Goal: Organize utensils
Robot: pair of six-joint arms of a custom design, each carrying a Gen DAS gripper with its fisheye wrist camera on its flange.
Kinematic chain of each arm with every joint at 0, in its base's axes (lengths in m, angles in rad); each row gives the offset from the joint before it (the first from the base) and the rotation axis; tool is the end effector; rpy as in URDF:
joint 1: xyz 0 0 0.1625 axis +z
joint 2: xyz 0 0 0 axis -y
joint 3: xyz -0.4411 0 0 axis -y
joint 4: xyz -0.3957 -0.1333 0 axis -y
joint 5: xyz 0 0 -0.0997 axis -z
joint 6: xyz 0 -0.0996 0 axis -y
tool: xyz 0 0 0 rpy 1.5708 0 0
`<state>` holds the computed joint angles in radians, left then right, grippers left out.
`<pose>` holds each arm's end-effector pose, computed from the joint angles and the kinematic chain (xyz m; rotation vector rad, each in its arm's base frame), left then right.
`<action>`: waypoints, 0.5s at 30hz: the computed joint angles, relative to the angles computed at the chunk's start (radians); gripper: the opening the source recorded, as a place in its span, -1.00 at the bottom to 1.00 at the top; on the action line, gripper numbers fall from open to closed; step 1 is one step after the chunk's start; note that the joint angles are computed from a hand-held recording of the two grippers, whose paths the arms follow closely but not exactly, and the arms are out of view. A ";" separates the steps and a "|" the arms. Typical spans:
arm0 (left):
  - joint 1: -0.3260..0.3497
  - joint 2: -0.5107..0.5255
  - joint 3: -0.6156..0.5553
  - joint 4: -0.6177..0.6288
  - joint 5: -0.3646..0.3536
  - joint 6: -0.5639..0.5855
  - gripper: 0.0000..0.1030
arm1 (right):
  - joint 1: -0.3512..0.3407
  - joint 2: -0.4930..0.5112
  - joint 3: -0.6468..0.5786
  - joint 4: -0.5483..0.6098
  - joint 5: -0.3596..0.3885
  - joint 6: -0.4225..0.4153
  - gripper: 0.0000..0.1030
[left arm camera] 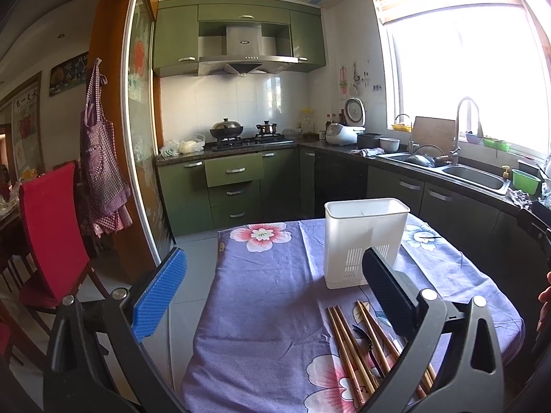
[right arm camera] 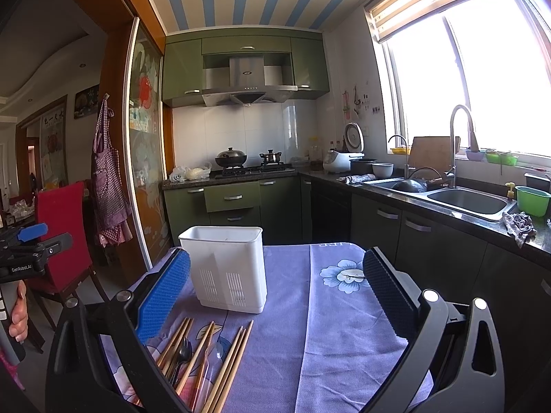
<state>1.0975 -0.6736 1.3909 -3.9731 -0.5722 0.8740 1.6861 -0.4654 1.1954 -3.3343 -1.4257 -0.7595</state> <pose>-0.1191 -0.7088 0.2827 0.2115 1.6859 -1.4355 0.2416 -0.8023 0.1318 1.1843 -2.2822 1.4439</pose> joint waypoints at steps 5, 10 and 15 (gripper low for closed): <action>0.005 -0.021 0.025 0.013 -0.029 -0.066 0.89 | 0.000 -0.001 -0.001 0.002 -0.001 0.000 0.92; 0.008 -0.021 0.010 0.052 0.013 -0.078 0.89 | 0.000 -0.003 0.001 0.002 0.000 0.001 0.92; 0.012 -0.025 0.013 0.093 0.028 -0.109 0.89 | 0.000 -0.003 0.001 0.003 0.000 0.001 0.92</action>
